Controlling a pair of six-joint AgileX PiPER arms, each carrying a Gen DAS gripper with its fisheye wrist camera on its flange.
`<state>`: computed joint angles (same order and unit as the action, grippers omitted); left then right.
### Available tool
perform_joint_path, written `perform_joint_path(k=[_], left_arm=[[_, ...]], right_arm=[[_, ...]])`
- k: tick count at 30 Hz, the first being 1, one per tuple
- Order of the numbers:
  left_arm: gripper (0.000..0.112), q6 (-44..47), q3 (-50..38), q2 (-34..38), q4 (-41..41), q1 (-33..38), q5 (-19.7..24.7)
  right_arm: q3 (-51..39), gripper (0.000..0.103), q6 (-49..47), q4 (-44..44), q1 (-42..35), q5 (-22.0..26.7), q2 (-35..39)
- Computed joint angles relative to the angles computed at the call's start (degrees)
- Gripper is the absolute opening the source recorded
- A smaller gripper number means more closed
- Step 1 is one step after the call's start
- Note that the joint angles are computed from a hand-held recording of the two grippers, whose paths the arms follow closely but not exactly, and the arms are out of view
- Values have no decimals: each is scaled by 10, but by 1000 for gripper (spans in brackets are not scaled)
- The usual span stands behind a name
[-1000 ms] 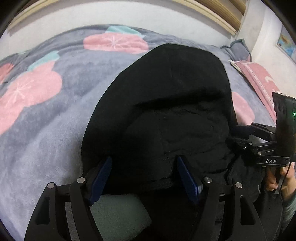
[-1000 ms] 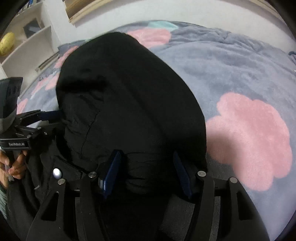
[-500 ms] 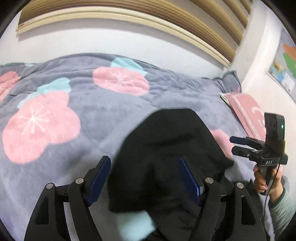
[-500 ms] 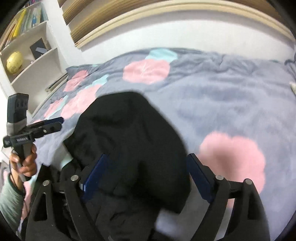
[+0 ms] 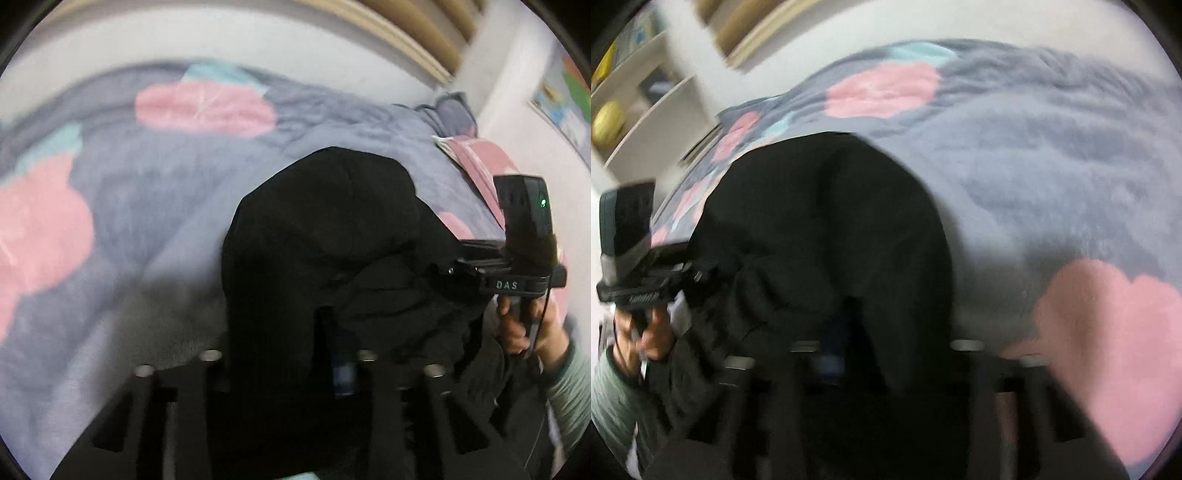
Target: Fold large clothes
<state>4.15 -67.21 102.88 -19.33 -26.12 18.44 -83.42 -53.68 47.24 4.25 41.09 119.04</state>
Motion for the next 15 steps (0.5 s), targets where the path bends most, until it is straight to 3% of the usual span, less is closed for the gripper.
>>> perform_joint_path(k=[1, 3, 7, 10, 13, 15], left_arm=[[20, -2, 18, -29, 12, -3, -1], [17, -33, 50, -96, 50, -25, 1], [16, -250, 97, -223, 272, -110, 27], [16, -420, 103, -316, 444, -224, 117], [16, -592, 89, -368, 604, -396, 263], [16, -675, 93, -396, 666, -510, 337]], right_arm=[[19, 20, -11, -3, 2, -12, -21], [92, 18, -53, 6, 10, -42, -98], [227, 16, -124, 41, -5, -44, -280], [289, 16, -80, -18, 0, -25, -416], [335, 16, 11, -132, 34, -9, -559], [365, 15, 78, -193, 58, 13, -654]])
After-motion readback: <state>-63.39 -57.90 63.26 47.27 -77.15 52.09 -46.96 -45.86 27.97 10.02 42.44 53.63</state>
